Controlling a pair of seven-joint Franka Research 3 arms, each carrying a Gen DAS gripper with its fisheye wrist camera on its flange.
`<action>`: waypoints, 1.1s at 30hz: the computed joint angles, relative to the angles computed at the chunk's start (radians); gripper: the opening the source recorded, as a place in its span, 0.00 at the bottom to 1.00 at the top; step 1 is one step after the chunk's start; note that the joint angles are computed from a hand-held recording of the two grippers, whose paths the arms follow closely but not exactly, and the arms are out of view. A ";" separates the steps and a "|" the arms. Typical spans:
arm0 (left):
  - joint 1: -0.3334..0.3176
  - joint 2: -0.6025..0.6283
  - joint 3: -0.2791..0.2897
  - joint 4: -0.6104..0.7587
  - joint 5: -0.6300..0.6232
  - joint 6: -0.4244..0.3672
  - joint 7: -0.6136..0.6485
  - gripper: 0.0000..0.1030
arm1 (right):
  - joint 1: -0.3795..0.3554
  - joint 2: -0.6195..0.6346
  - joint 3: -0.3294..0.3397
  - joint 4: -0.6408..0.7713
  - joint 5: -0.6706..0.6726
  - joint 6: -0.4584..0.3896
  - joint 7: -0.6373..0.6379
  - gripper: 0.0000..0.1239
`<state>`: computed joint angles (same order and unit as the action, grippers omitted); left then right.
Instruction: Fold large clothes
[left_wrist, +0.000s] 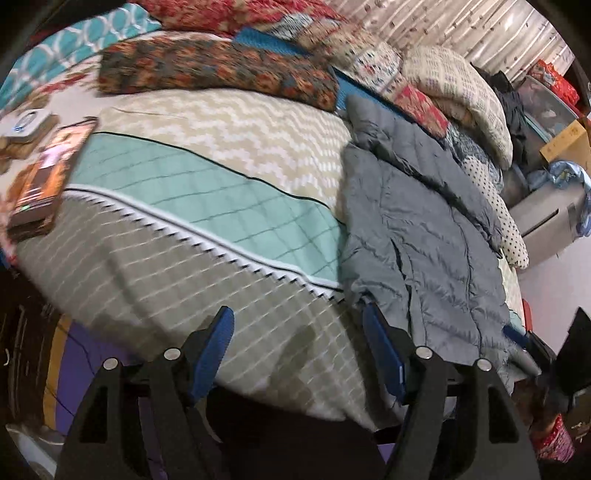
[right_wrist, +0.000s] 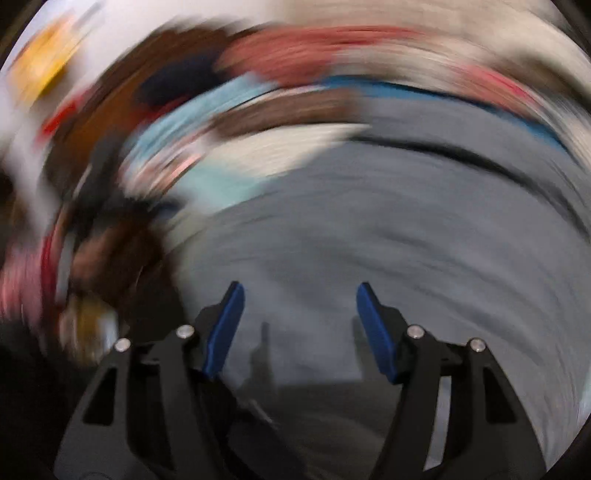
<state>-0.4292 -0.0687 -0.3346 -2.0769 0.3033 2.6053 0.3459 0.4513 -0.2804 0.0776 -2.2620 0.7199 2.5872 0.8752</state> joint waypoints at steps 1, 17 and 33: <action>0.000 -0.011 -0.003 -0.005 0.012 -0.011 -0.017 0.00 | 0.028 0.033 0.024 0.027 -0.022 -0.011 -0.041 0.50; -0.022 0.002 -0.018 0.015 -0.024 0.094 0.014 0.00 | -0.105 0.237 -0.024 0.201 0.100 0.025 0.291 0.00; -0.157 0.436 0.008 0.582 -0.007 -0.117 0.302 0.00 | -0.126 0.197 0.011 0.149 0.026 0.052 0.294 0.04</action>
